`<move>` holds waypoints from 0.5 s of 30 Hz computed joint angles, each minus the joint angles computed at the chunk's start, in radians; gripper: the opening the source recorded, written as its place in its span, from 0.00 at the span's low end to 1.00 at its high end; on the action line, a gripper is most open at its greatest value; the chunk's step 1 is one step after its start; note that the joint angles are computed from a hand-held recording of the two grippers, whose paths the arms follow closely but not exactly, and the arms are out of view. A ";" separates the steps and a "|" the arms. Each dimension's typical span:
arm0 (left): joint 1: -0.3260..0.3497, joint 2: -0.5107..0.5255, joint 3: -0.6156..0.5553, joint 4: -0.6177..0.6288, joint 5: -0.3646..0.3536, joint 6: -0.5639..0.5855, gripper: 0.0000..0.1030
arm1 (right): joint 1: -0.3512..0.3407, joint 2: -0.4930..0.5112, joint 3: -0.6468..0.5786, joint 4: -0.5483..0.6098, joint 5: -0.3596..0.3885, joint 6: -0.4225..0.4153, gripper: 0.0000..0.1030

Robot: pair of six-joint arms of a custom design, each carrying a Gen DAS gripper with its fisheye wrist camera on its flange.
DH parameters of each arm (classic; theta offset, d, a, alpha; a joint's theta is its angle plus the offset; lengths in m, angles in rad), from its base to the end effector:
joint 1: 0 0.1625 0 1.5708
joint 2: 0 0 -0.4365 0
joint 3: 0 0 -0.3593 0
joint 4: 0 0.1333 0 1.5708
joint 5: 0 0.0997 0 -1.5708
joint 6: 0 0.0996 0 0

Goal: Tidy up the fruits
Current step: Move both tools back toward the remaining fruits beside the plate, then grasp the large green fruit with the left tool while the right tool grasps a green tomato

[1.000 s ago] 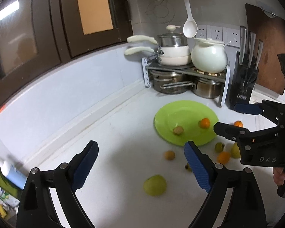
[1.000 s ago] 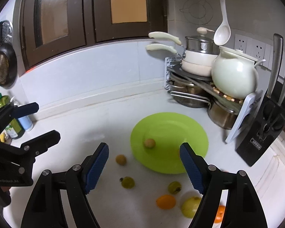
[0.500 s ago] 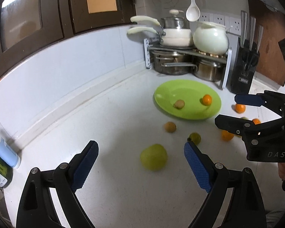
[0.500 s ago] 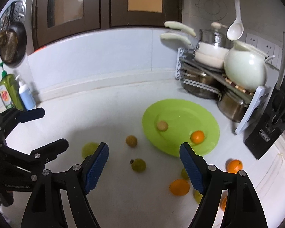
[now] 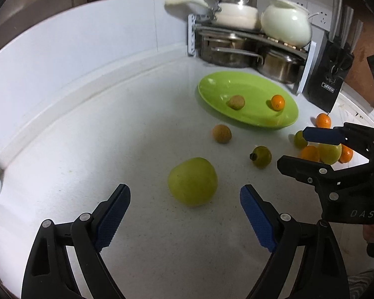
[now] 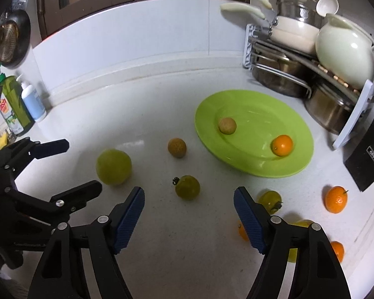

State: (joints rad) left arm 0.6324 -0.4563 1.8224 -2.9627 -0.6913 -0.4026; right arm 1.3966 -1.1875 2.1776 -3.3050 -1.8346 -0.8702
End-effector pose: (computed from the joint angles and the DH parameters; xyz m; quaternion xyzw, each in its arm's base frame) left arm -0.3325 -0.5041 -0.0579 0.2342 0.8740 -0.2737 0.3263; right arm 0.0192 -0.5099 0.2637 0.2700 -0.8844 0.2512 0.2859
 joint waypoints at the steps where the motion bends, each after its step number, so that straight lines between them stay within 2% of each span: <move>1: 0.005 0.003 -0.009 0.010 -0.005 -0.001 0.85 | -0.002 0.003 -0.006 0.009 0.001 0.005 0.69; 12: 0.044 0.021 -0.065 0.049 -0.047 -0.015 0.70 | -0.011 0.052 -0.084 0.126 -0.015 0.050 0.52; 15: 0.049 0.023 -0.071 0.053 -0.059 -0.019 0.65 | -0.011 0.063 -0.095 0.132 -0.023 0.055 0.51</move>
